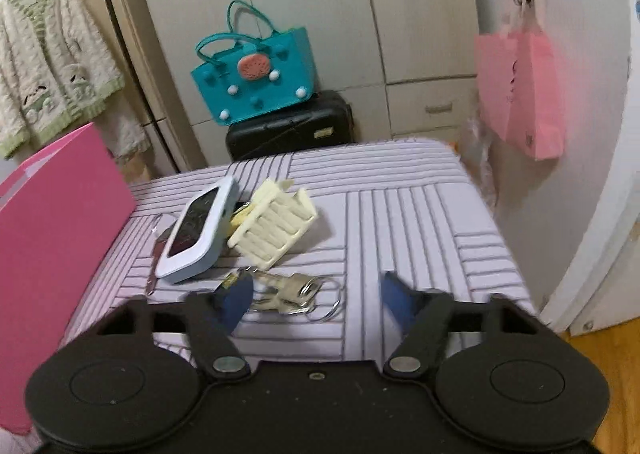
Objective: Organize rigid objects
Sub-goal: 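Grasp the keys and AA battery with the right gripper, then carry the keys into the box onto the wifi router, release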
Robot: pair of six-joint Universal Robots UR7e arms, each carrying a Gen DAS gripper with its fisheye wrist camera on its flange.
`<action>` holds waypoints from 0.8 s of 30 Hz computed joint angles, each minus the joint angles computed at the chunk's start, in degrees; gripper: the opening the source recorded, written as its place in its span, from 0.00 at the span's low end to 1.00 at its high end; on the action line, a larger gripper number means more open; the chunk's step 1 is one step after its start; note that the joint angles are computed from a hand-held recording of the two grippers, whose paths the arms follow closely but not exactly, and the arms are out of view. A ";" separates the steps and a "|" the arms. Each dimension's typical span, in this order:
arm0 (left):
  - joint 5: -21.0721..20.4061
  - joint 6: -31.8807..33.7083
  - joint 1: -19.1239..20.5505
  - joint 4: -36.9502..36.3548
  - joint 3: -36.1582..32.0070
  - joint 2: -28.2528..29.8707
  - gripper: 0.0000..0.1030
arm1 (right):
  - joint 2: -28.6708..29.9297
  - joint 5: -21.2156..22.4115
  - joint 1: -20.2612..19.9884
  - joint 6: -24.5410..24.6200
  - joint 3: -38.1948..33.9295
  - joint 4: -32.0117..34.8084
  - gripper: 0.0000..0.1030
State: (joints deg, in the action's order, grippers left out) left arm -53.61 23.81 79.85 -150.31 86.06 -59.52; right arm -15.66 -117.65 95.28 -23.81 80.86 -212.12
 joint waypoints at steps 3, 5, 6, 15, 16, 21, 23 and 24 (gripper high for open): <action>0.54 0.99 -0.17 -0.81 0.45 0.03 0.05 | -1.13 1.73 0.11 -1.13 0.96 2.83 0.04; 0.76 0.88 -0.18 -0.90 0.46 0.10 0.05 | -1.26 0.33 0.81 -1.61 0.95 4.22 0.04; 0.67 0.61 -0.14 -0.63 0.32 0.11 0.05 | -1.05 -0.19 1.12 -2.91 0.87 3.88 0.04; 1.41 1.34 -0.44 0.32 0.11 0.13 0.05 | -10.12 11.64 0.47 10.53 7.32 16.74 0.04; 1.39 1.33 -0.43 0.83 -0.05 0.12 0.05 | -10.71 12.60 0.61 11.26 7.68 17.72 0.04; 0.94 1.01 -0.23 1.44 -0.26 0.05 0.05 | -12.99 17.70 1.75 14.01 7.88 22.69 0.04; 0.89 1.15 -0.20 1.33 -0.20 0.01 0.05 | -13.20 18.57 2.53 13.65 7.45 24.05 0.04; 0.92 1.02 -0.21 1.50 -0.28 0.04 0.05 | -13.11 18.57 3.15 13.17 7.05 24.59 0.04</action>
State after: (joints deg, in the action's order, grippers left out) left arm -52.69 24.84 79.64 -148.81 85.77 -59.48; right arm -28.77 -99.08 98.43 -10.64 87.91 -187.53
